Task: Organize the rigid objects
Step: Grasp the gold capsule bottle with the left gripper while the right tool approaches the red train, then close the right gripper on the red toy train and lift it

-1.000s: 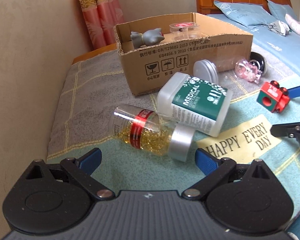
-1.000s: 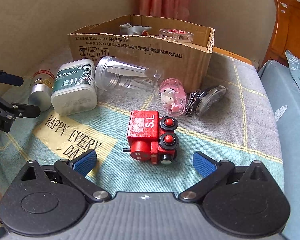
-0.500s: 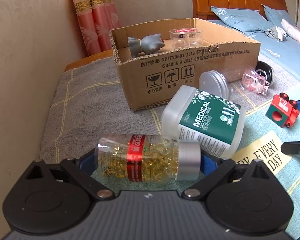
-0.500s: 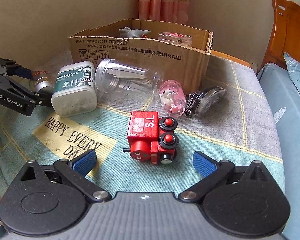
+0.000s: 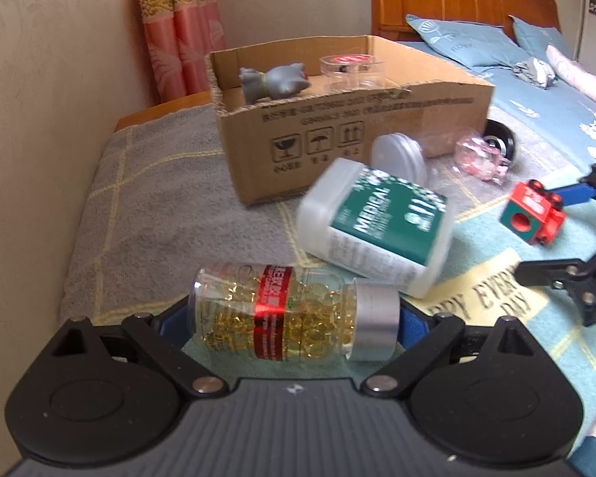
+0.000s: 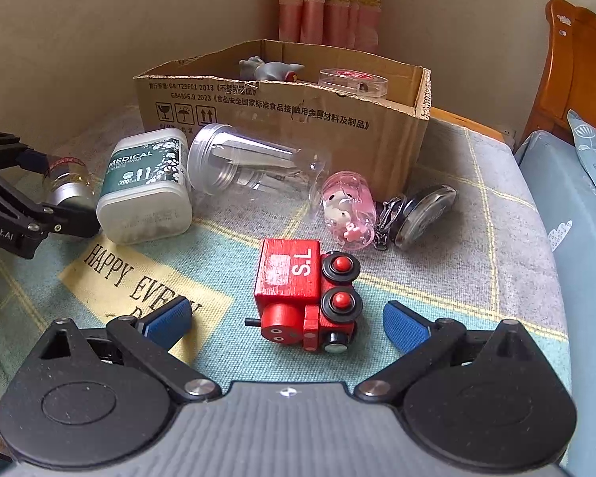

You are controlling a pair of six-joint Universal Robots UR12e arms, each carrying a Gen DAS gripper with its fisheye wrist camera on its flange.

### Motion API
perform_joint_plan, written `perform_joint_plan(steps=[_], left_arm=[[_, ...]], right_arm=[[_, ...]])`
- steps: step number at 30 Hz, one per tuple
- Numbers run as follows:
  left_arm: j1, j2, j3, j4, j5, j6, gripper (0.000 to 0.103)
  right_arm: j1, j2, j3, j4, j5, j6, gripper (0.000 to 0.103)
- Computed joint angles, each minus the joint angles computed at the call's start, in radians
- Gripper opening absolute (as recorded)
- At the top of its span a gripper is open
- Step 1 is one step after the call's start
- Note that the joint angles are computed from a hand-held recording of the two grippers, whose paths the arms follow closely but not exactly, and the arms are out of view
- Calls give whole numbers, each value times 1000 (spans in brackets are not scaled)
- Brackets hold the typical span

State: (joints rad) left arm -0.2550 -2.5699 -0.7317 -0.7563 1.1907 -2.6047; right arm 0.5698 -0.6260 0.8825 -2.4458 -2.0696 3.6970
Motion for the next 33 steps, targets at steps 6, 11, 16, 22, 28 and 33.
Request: perform_joint_plan(steps=[6,11,16,22,28,33], left_arm=[[-4,21,-39,16,-5,11,97],[-7,22,-36,26,-1,37,98],[-11,6,0,-2,6,53,98],[-11,14,-13,1,8,44,97],[-7,17,-12,-3,-3,17,95],[-12,19,-3,-34,19,30,95]], right_arm=[[-1,0,-1,-1,8,-10,103],[-2,0,-6,10,13,-12,103],[-1,6,-20,26,-4,-23,103],[-2,1,-12,5,-8,-24,92],[-4,-2,-10,15,-3,-10,72],[-3,-4,-13,25,-4,-23,54]])
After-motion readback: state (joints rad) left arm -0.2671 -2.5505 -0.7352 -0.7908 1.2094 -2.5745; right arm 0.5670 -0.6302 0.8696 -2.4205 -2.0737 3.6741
